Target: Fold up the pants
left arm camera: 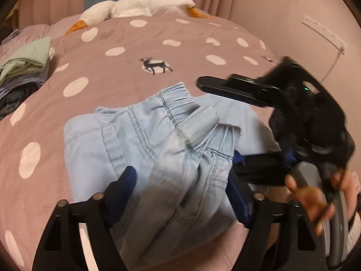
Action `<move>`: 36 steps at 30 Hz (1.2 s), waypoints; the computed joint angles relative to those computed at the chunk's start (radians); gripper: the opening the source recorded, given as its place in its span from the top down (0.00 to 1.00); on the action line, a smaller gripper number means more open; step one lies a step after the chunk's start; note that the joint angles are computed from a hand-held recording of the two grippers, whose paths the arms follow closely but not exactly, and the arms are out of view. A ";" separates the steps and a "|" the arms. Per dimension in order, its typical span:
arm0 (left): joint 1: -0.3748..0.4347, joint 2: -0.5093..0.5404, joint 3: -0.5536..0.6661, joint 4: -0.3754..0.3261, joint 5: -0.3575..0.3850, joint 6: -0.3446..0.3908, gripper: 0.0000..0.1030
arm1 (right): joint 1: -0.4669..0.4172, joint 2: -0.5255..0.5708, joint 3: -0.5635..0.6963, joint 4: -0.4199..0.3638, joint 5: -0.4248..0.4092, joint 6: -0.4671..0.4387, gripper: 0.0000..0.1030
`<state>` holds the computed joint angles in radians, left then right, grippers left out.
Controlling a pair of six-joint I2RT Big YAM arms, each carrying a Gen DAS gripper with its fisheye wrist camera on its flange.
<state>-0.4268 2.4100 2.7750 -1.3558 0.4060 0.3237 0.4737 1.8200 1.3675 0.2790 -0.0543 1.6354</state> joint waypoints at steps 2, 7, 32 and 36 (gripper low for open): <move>0.015 -0.052 -0.092 0.031 0.030 0.005 0.24 | 0.004 -0.015 0.000 -0.040 -0.008 -0.009 0.33; 0.087 -0.109 -0.195 0.041 0.201 -0.051 0.24 | -0.015 -0.007 0.083 -0.202 -0.049 -0.050 0.32; 0.150 -0.129 -0.255 0.085 0.141 -0.209 0.24 | -0.014 -0.013 0.177 -0.525 -0.009 -0.376 0.74; 0.150 -0.125 -0.241 0.087 0.134 -0.207 0.24 | -0.014 -0.040 0.162 -0.505 0.017 -0.400 0.74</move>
